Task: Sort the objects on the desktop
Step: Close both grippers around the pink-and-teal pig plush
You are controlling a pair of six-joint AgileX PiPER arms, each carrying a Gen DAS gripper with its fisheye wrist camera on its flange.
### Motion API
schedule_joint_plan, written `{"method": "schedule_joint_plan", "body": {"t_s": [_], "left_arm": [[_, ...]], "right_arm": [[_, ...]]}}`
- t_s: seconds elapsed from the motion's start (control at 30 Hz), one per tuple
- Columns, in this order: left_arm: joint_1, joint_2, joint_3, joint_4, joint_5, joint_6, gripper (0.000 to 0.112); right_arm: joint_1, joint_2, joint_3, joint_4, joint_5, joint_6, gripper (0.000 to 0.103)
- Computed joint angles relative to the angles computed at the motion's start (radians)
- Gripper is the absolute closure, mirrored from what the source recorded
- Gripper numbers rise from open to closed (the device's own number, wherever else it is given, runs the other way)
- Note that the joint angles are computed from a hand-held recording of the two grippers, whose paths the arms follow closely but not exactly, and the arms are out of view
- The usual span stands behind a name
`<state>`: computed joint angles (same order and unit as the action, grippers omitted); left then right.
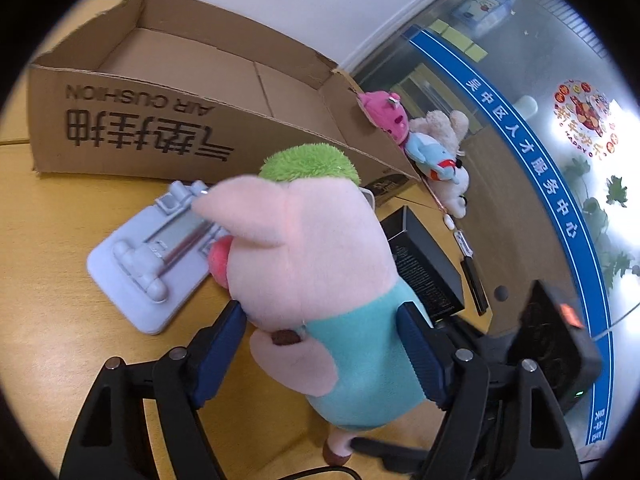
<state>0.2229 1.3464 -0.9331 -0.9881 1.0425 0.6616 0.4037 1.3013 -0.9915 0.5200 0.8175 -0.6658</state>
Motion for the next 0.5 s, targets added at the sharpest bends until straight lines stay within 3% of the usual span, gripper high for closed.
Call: {"method": "schedule_joint_plan", "body": {"t_s": [0.1,0.13,0.17,0.2,0.27,0.37,0.5], "left_arm": [[-0.021,-0.038,0.014,0.03,-0.02,-0.026,0.04],[-0.014,-0.061,0.019,0.051,-0.017,-0.041,0.04],[-0.011,-0.081,0.019,0.069,-0.012,-0.061,0.04],[0.009,-0.109,0.026,0.079,0.017,-0.074,0.04],[0.021,-0.148,0.039,0.108,0.036,-0.095,0.04],[0.022,-0.147,0.053,0.122,0.027,-0.117,0.04],[0.042,-0.129,0.071,0.065,0.008,-0.064,0.044]], "right_arm": [[0.009,-0.029,0.053,0.021,-0.003,0.002,0.003],[-0.002,-0.037,0.062,0.052,0.009,-0.02,0.01],[-0.03,-0.04,0.066,0.098,0.04,-0.051,0.018],[-0.076,-0.042,0.065,0.159,0.101,-0.094,0.019],[-0.125,-0.057,0.086,0.227,0.171,-0.167,0.017],[-0.107,-0.069,0.118,0.205,0.14,-0.166,0.01],[-0.107,-0.036,0.106,0.249,0.143,-0.186,0.014]]}}
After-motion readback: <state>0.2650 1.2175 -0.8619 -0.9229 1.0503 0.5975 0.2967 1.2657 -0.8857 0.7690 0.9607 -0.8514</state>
